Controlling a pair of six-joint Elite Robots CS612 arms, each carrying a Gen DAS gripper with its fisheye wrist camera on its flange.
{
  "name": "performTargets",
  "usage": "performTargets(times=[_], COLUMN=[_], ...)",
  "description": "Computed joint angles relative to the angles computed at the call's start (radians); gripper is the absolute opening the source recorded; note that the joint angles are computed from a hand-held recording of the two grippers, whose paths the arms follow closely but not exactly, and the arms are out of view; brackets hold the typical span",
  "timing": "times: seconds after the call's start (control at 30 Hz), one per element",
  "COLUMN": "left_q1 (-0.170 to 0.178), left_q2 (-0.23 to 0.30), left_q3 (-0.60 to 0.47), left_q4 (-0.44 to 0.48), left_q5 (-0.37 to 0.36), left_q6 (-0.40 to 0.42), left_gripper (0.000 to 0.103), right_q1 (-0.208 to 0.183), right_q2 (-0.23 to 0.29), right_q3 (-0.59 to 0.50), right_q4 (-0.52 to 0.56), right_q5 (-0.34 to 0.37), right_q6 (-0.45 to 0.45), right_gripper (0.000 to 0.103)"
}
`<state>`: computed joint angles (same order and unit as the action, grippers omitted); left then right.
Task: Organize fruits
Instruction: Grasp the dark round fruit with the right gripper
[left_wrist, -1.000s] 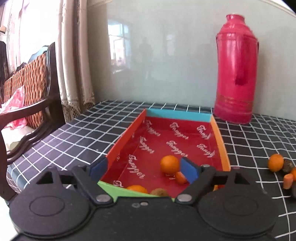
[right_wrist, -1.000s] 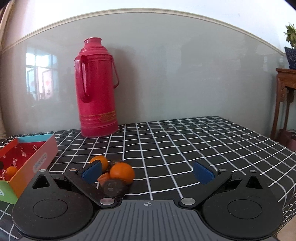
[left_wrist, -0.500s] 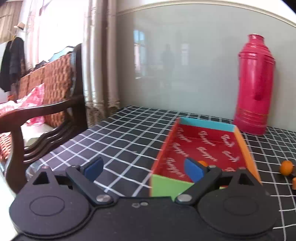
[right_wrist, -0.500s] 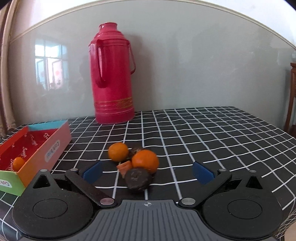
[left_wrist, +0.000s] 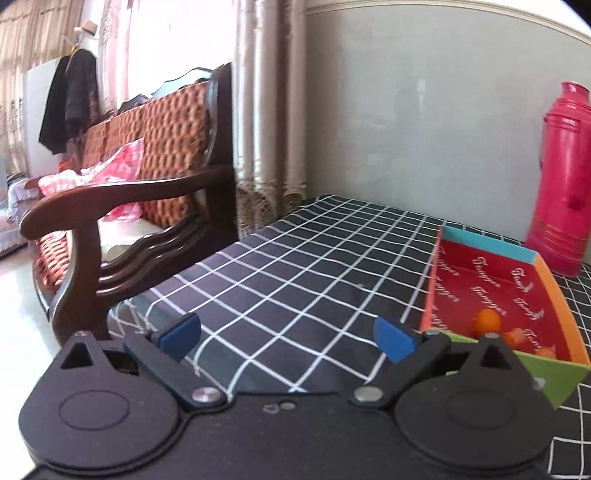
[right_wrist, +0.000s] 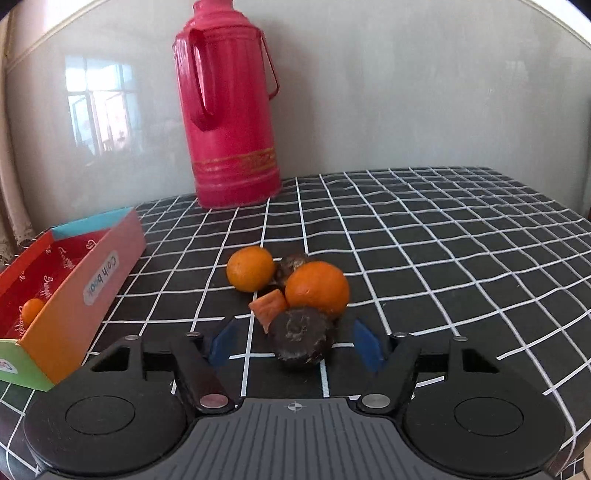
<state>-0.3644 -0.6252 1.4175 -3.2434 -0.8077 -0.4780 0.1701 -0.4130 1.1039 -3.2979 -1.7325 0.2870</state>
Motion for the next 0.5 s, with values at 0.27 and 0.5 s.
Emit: performTargets(times=[0.27,0.5], left_q1=[0.008,0.015], left_q2=[-0.017,-0.027], left_q3=[0.033,0.050], left_q4=[0.012,0.024], left_q5=[0.023,0.025], left_q6=[-0.031,-0.061], left_gripper=[0.095,0.095], right_q1=[0.005,0.012], right_q2=[0.013,0.020], right_q3=[-0.029,-0.039], right_q4=[0.037,0.045], right_q5=[-0.006,-0.044], right_q6=[-0.030,-0.067], right_gripper=[0.058,0.040])
